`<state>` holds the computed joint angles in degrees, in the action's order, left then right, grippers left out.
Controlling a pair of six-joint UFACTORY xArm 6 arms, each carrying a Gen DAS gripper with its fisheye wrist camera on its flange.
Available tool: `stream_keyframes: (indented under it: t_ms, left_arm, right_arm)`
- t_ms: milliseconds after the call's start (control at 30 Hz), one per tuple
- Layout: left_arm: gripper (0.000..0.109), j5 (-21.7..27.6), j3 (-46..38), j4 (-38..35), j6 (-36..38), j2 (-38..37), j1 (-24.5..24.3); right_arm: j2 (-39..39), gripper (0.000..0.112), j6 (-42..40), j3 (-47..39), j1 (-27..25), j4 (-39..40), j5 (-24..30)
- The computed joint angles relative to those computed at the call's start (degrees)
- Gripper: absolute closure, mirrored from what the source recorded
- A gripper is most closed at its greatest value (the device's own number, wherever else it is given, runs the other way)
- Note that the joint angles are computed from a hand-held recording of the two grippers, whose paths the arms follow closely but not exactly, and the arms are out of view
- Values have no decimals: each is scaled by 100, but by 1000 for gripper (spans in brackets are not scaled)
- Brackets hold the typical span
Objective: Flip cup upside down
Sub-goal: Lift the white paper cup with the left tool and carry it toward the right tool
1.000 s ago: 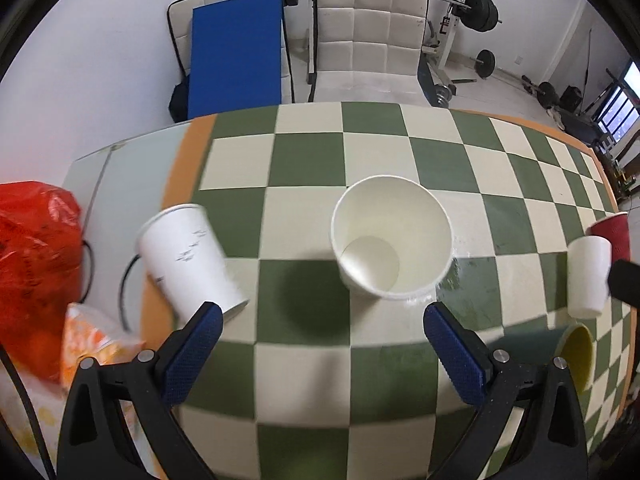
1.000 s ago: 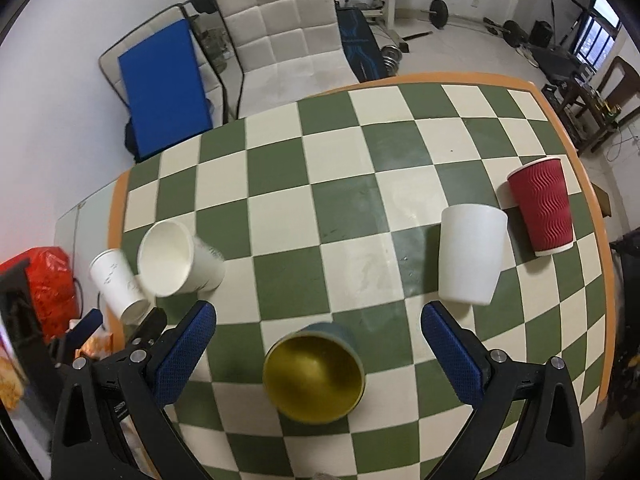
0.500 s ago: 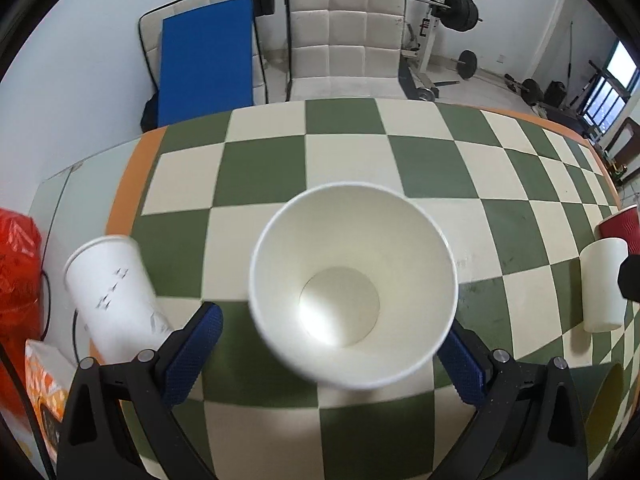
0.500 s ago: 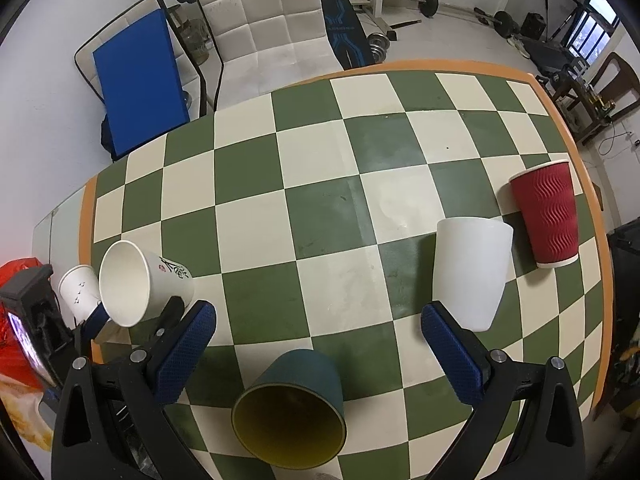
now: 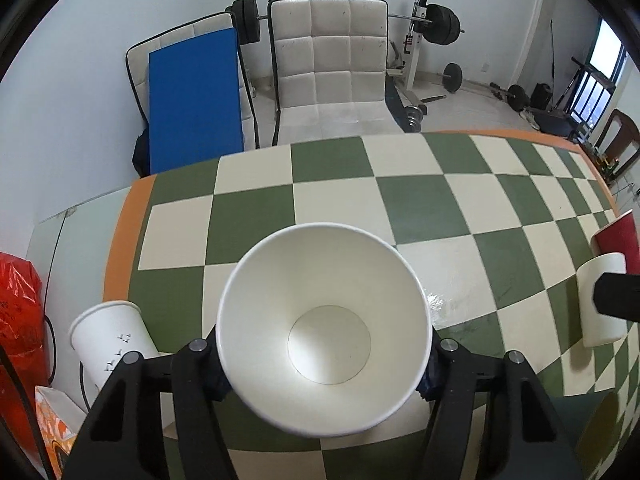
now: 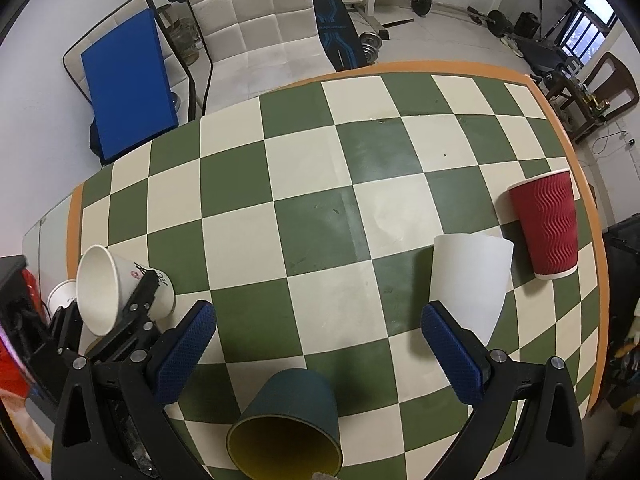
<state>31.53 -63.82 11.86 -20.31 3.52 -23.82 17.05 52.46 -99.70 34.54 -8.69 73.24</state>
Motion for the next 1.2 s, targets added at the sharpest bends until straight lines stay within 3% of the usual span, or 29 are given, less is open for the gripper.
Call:
stream_keyframes:
  t_ms: [200,433,633,833,1033,1200]
  left_arm:
    - [47,776,-258,-674,411,-255,-11]
    - [47,2282,-424,-1748,719,-812,22]
    - [47,3058,-51,-1788,378,-1573,-171]
    - [46,3721,385,-1970,-1,-2222,-563]
    - [46,4223,932,-2649,-397,-2617,-1209]
    - [46,4351,1245,-3421,-578,-2524,-1887]
  right_arm:
    - [-73,9,-57,-70,13,-29,127]
    - [-468,9,-108,132,98,-27,284]
    - [-1101,9,-145,654,295,-43,376]
    - [-2050,9,-88,1673,575,32,420]
    - [-3237,9,148,3024,822,251,511]
    - [-4267,9,321,4214,929,546,692]
